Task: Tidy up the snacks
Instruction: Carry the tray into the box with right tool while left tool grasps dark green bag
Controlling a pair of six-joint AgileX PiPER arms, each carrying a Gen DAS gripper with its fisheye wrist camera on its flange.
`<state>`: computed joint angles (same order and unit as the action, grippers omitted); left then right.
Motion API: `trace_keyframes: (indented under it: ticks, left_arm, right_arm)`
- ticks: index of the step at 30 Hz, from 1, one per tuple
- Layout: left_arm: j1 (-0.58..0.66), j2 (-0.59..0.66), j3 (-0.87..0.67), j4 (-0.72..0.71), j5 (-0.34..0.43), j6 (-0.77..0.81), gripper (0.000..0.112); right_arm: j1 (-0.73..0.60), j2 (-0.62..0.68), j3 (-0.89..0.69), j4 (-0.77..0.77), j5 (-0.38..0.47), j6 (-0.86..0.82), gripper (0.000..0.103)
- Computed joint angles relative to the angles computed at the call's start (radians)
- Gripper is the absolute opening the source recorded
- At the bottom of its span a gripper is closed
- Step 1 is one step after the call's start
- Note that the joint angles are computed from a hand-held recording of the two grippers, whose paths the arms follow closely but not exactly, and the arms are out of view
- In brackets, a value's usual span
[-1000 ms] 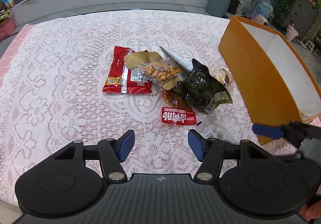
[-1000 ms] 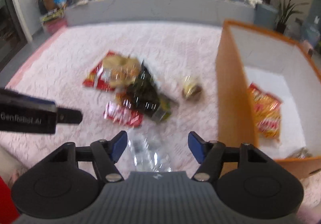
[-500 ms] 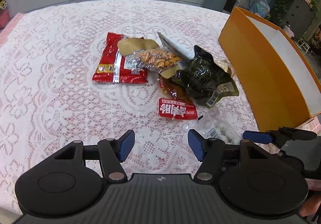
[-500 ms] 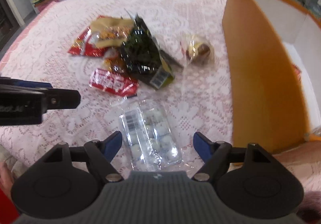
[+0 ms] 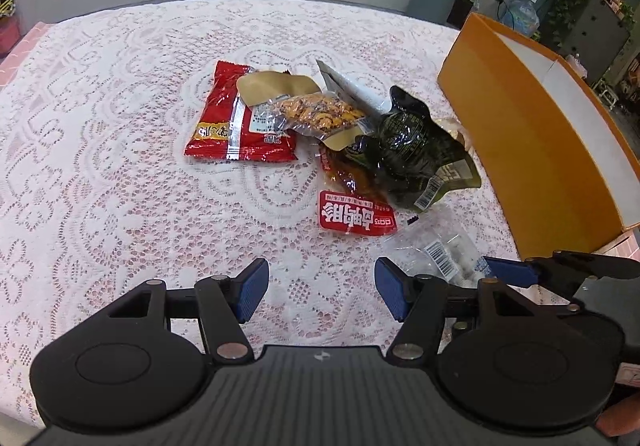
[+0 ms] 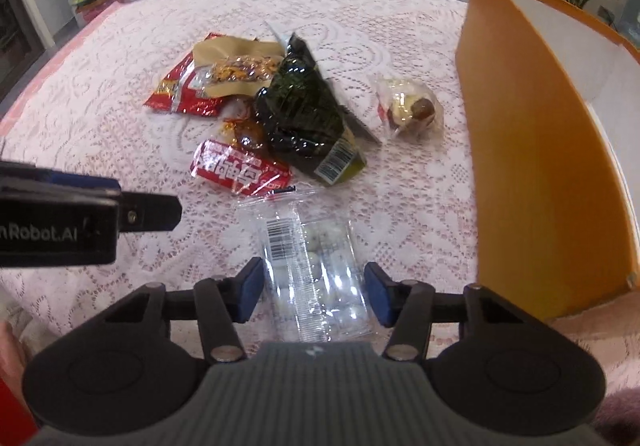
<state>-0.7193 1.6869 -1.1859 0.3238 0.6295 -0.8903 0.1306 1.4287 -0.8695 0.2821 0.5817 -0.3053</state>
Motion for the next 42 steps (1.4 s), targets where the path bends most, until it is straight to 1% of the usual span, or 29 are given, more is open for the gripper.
trace_keyframes:
  ticks: [4,8,10,11,13,15,18,20,21,23,24,25,28,30,32,35,37,38,40,42]
  left_arm:
    - [-0.005,-0.028,0.025,0.017,-0.042,-0.012,0.072]
    - [-0.015,-0.048,0.035,0.033,-0.090,-0.028,0.072]
    - [-0.032,-0.053,0.026,0.098,-0.092,-0.095,0.071]
    - [-0.035,-0.054,0.019,0.109,-0.095,-0.102,0.071]
    - [-0.036,-0.051,-0.003,0.103,-0.102,-0.090,0.071]
    - [-0.038,-0.040,-0.036,0.103,-0.089,-0.098,0.071]
    - [-0.025,-0.020,-0.087,0.069,-0.083,-0.096,0.071]
    - [-0.015,0.000,-0.117,0.052,-0.090,-0.105,0.072]
    - [-0.008,0.016,-0.139,0.032,-0.089,-0.097,0.074]
    - [0.006,0.059,-0.194,-0.012,-0.079,-0.079,0.075]
    - [0.009,0.083,-0.222,-0.025,-0.074,-0.076,0.075]
    - [0.011,0.109,-0.253,-0.031,-0.061,-0.079,0.075]
    - [0.017,0.187,-0.348,-0.043,-0.008,-0.092,0.075]
    - [0.022,0.254,-0.435,-0.052,0.053,-0.100,0.075]
    - [0.028,0.301,-0.498,-0.068,0.113,-0.095,0.071]
    - [0.036,0.350,-0.563,-0.093,0.173,-0.078,0.066]
    - [0.044,0.358,-0.569,-0.109,0.171,-0.079,0.066]
    - [0.048,0.368,-0.584,-0.119,0.184,-0.079,0.066]
    - [0.052,0.400,-0.654,-0.143,0.257,-0.072,0.066]
    - [0.056,0.450,-0.749,-0.170,0.351,-0.057,0.065]
  right_arm:
    - [-0.030,-0.046,0.011,0.065,0.026,-0.061,0.052]
    - [-0.053,-0.137,0.039,0.072,0.039,-0.084,0.052]
    - [-0.081,-0.176,0.037,0.094,0.058,-0.111,0.052]
    - [-0.100,-0.195,0.033,0.105,0.071,-0.121,0.052]
    - [-0.150,-0.221,0.017,0.150,0.097,-0.160,0.052]
    - [-0.195,-0.240,-0.003,0.190,0.116,-0.186,0.052]
    - [-0.256,-0.252,-0.038,0.244,0.130,-0.220,0.052]
    - [-0.284,-0.245,-0.060,0.258,0.117,-0.230,0.052]
    - [-0.301,-0.235,-0.072,0.272,0.117,-0.242,0.052]
    - [-0.353,-0.188,-0.115,0.345,0.160,-0.282,0.052]
    - [-0.358,-0.181,-0.124,0.343,0.151,-0.276,0.052]
    - [-0.363,-0.179,-0.126,0.342,0.132,-0.275,0.052]
    - [-0.429,-0.160,-0.162,0.414,0.147,-0.321,0.052]
    - [-0.460,-0.131,-0.187,0.437,0.145,-0.327,0.052]
    - [-0.469,-0.099,-0.196,0.436,0.105,-0.325,0.052]
    - [-0.472,-0.054,-0.195,0.401,0.042,-0.304,0.052]
    - [-0.475,-0.017,-0.204,0.381,0.020,-0.286,0.052]
    - [-0.479,0.007,-0.212,0.387,0.017,-0.288,0.052]
    - [-0.478,0.045,-0.226,0.363,0.009,-0.263,0.052]
    - [-0.473,0.073,-0.236,0.333,-0.004,-0.235,0.052]
